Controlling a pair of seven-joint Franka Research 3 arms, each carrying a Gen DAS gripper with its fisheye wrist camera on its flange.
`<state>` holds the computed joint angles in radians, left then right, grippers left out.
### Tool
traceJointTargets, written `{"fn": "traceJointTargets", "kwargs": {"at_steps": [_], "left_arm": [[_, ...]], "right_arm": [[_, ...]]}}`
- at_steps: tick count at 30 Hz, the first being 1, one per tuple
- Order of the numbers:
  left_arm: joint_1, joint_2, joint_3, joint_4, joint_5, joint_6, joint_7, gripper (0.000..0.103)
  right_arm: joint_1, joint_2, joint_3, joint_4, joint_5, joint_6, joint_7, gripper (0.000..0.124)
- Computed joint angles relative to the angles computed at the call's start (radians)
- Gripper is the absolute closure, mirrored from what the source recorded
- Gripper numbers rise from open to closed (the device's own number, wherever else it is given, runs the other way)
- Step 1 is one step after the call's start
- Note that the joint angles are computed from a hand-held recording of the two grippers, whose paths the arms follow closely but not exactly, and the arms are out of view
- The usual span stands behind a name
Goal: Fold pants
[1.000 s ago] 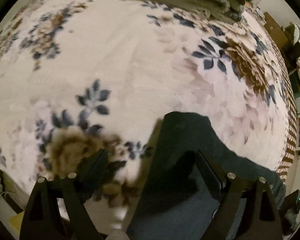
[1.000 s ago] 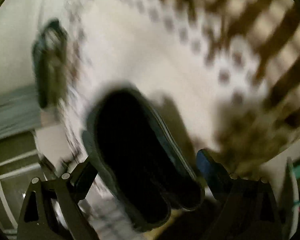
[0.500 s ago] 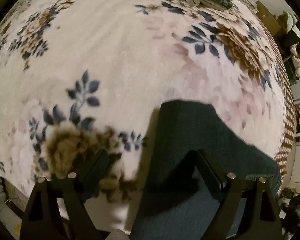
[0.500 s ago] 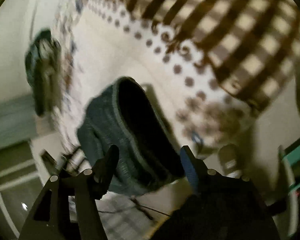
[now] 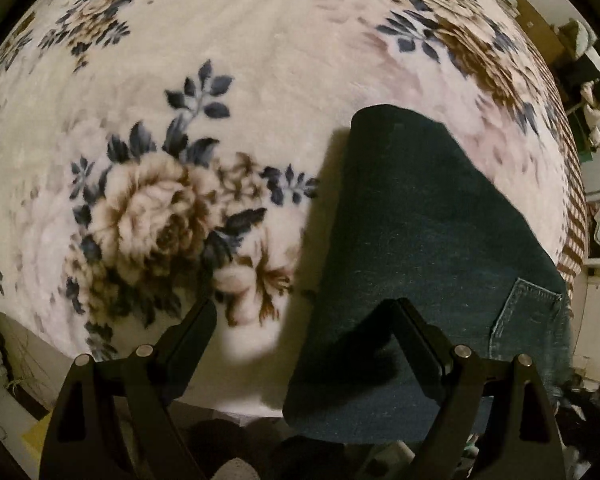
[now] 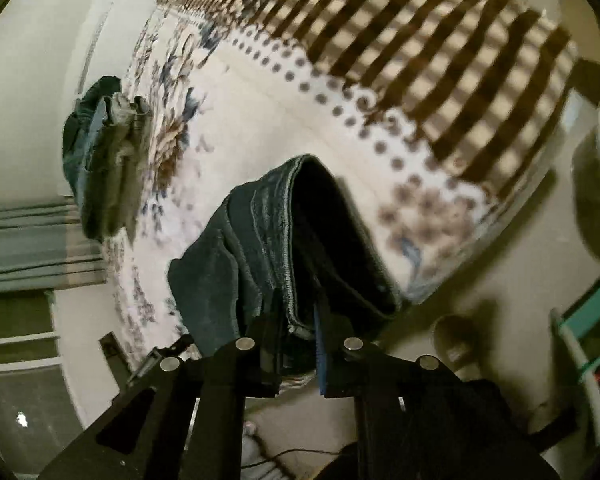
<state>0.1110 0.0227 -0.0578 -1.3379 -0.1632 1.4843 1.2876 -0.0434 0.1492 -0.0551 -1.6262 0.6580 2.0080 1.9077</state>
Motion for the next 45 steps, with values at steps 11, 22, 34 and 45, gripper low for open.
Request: {"fn": "traceJointTargets", "kwargs": {"at_steps": [11,22,34,45], "left_arm": [[0.015,-0.032,0.016,-0.054,-0.077,0.062,0.036,0.014],[0.014,-0.019,0.012,-0.083,-0.13,0.08,0.031,0.014],[0.025,-0.05,0.026,-0.135,-0.167,0.089,0.05,0.014],[0.025,-0.074,0.038,-0.2,-0.249,0.133,0.056,0.014]], "right_arm": [[-0.02,-0.101,-0.005,-0.272,0.244,0.109,-0.019,0.041],[0.068,0.001,0.04,-0.257,0.322,0.319,-0.048,0.075],[0.112,0.075,0.049,0.044,-0.075,0.344,-0.019,0.09],[0.006,0.043,0.057,-0.145,0.292,0.281,-0.088,0.046]]}}
